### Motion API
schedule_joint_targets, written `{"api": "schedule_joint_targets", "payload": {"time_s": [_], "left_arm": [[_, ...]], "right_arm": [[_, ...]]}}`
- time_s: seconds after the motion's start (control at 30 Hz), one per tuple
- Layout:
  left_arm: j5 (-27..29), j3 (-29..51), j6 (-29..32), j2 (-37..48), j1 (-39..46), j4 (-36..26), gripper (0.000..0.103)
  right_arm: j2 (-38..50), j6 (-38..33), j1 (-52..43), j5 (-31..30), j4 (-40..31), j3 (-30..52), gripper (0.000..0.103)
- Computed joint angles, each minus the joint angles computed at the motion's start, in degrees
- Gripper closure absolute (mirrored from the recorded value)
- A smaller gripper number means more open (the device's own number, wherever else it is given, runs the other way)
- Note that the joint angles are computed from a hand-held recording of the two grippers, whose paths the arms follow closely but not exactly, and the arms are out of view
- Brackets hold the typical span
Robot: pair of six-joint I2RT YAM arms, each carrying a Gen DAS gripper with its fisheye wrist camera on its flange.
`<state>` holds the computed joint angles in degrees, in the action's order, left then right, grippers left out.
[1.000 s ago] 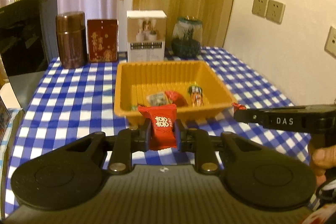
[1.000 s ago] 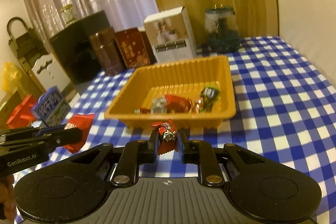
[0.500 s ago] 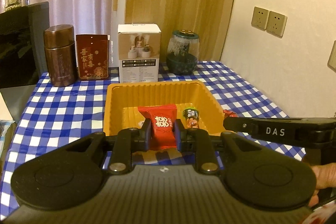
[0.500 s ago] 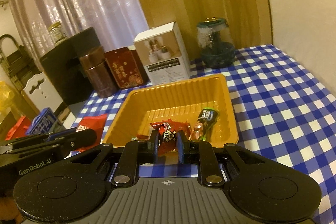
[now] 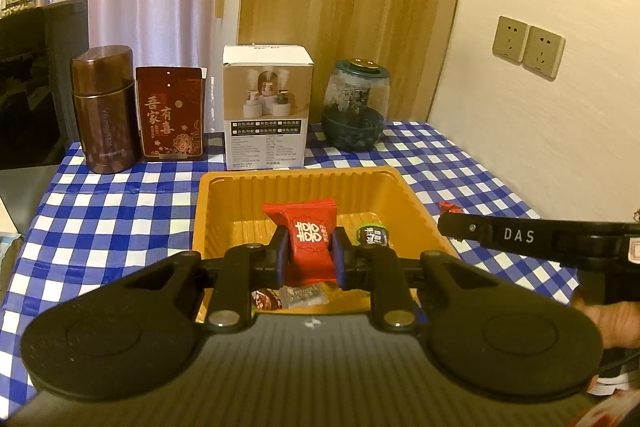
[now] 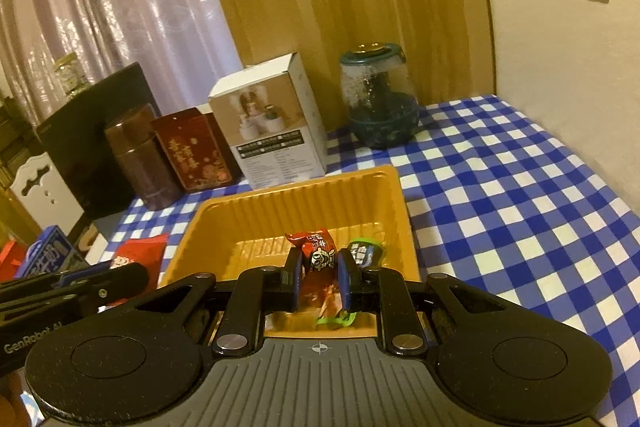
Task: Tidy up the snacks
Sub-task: 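Carry both held candies over the orange tray, then open the left tool to drop the red candy while the right tool releases its candy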
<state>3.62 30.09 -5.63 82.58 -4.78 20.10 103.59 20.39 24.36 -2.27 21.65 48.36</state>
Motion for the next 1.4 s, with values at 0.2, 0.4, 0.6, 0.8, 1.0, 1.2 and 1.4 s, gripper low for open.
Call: {"api": "schedule_joint_targets", "payload": {"time_s": [0.2, 0.4, 0.6, 0.8, 1.0, 1.2, 1.4], "left_arm": [[0.64, 3.24, 0.41, 4.50, 1.28, 0.70, 0.083], [1.53, 6.53, 0.49, 8.83, 2.81, 1.19, 0.083], [3.11, 9.56, 0.21, 12.61, 5.08, 1.09, 0.083], [4.06, 12.95, 0.00, 16.42, 5.84, 0.77, 0.083], [3.63, 16.71, -0.27, 21.35, 5.16, 0.70, 0.083], [3.41, 19.35, -0.69, 24.14, 4.95, 0.21, 0.083], [2.14, 21.97, -0.53, 26.44, 4.52, -1.33, 0.083]], "right_arm": [[3.99, 0.65, -0.34, 0.53, -1.22, 4.22, 0.084], [7.83, 0.54, 0.04, 1.04, -2.39, 8.79, 0.084], [11.49, 1.10, 0.19, 1.02, -3.31, 12.68, 0.084], [13.98, 0.95, 0.85, 1.60, -4.05, 16.24, 0.084], [17.73, 1.23, 1.31, 2.25, -5.16, 20.41, 0.084], [21.06, 1.27, 1.22, 2.12, -6.54, 24.45, 0.084], [23.88, 1.12, 1.15, 2.20, -8.49, 28.19, 0.084]]}}
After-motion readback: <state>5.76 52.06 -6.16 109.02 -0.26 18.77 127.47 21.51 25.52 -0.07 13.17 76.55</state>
